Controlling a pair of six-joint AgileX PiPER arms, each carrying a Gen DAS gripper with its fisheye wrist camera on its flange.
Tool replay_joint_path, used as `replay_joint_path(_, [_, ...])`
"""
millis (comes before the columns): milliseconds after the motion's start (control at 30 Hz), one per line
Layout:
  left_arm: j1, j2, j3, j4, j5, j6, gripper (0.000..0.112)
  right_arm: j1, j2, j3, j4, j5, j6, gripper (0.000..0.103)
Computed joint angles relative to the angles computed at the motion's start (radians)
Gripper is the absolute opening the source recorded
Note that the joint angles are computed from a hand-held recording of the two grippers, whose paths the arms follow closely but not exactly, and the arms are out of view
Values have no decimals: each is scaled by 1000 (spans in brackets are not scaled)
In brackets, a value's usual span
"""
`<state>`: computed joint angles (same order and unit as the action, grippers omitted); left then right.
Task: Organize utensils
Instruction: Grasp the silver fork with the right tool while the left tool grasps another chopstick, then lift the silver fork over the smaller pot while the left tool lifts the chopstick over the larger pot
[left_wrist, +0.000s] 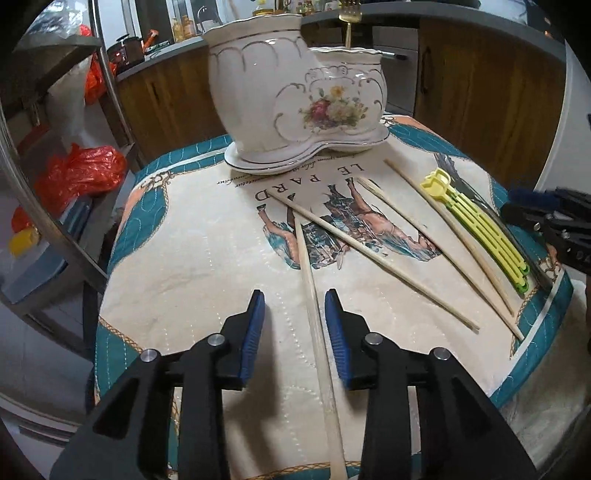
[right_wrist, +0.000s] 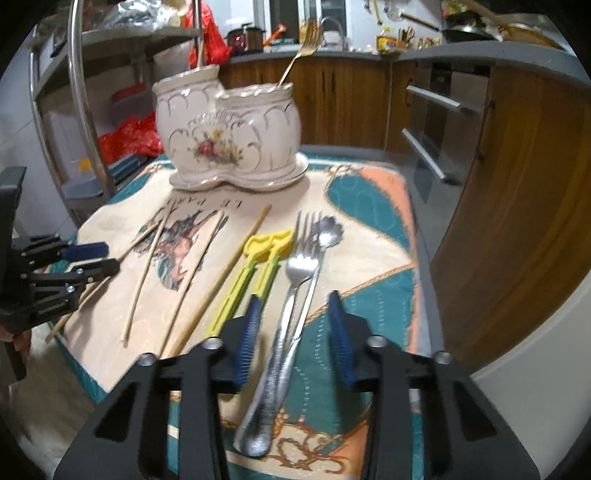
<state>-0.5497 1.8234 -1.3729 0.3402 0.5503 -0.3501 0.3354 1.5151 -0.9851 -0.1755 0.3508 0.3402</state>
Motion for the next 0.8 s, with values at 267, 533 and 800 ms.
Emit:
replay_joint_path(267, [28,-10,12,-126,-21,157,26,-27,68,-101,174,120,-170,14])
replay_joint_path(533, [40,3,-12,-236,-6,271,12,-59,146,-229,273,251,-255,11])
replay_joint_path(800, [76,36,-52,-335,-8,357,6,-56,156,-218,261,193,-228,7])
